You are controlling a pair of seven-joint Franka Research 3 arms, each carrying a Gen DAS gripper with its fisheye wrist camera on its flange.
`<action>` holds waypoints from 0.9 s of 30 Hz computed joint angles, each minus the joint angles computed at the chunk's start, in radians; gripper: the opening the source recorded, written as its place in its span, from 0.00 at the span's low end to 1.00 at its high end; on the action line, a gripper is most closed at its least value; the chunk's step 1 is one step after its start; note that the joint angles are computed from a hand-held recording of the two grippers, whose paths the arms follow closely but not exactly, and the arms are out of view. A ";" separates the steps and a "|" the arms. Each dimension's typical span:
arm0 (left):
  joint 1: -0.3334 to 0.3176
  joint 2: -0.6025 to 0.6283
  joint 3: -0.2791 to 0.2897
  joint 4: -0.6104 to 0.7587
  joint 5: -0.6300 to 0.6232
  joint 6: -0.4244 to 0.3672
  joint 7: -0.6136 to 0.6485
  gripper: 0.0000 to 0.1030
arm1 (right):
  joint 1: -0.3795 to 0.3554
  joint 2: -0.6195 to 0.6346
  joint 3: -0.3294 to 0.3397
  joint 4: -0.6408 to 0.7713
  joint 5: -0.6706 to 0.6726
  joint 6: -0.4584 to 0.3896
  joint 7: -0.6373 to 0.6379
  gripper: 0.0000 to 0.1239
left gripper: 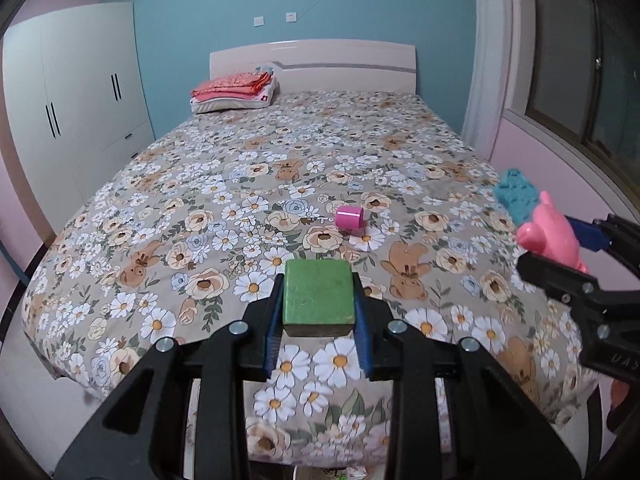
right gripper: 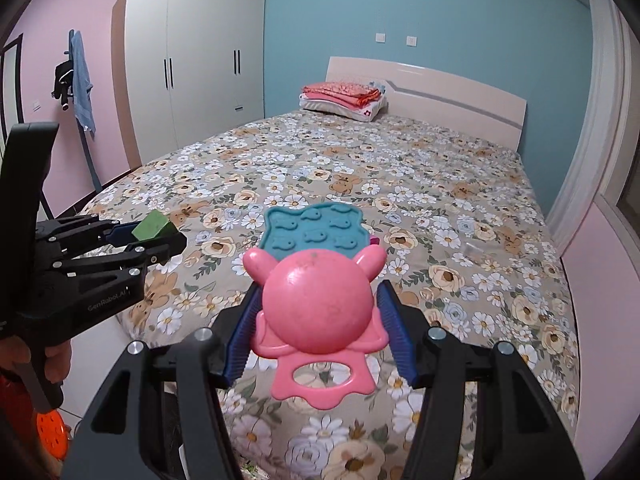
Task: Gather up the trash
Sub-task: 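Carry the green block and pink pig teether with both tools over the bin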
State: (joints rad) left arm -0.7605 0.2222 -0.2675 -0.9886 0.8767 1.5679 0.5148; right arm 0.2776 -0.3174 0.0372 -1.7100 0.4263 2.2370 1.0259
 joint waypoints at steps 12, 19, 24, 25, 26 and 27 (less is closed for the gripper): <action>0.047 -0.194 -0.125 -0.324 -0.044 0.061 -0.113 0.30 | 0.013 -0.284 -0.020 -0.302 0.040 0.027 -0.036 0.48; 0.080 -0.275 -0.183 -0.472 -0.101 0.118 -0.132 0.30 | 0.018 -0.405 -0.018 -0.429 0.032 -0.002 -0.039 0.48; 0.099 -0.326 -0.208 -0.578 -0.162 0.166 -0.140 0.30 | 0.018 -0.473 -0.013 -0.505 0.020 -0.013 -0.045 0.48; 0.102 -0.333 -0.212 -0.593 -0.173 0.174 -0.138 0.30 | 0.018 -0.485 -0.013 -0.519 0.019 -0.016 -0.046 0.48; 0.105 -0.344 -0.215 -0.614 -0.185 0.186 -0.142 0.30 | 0.018 -0.498 -0.012 -0.534 0.018 -0.019 -0.047 0.48; 0.110 -0.351 -0.218 -0.628 -0.194 0.194 -0.144 0.30 | 0.019 -0.509 -0.011 -0.548 0.018 -0.021 -0.047 0.48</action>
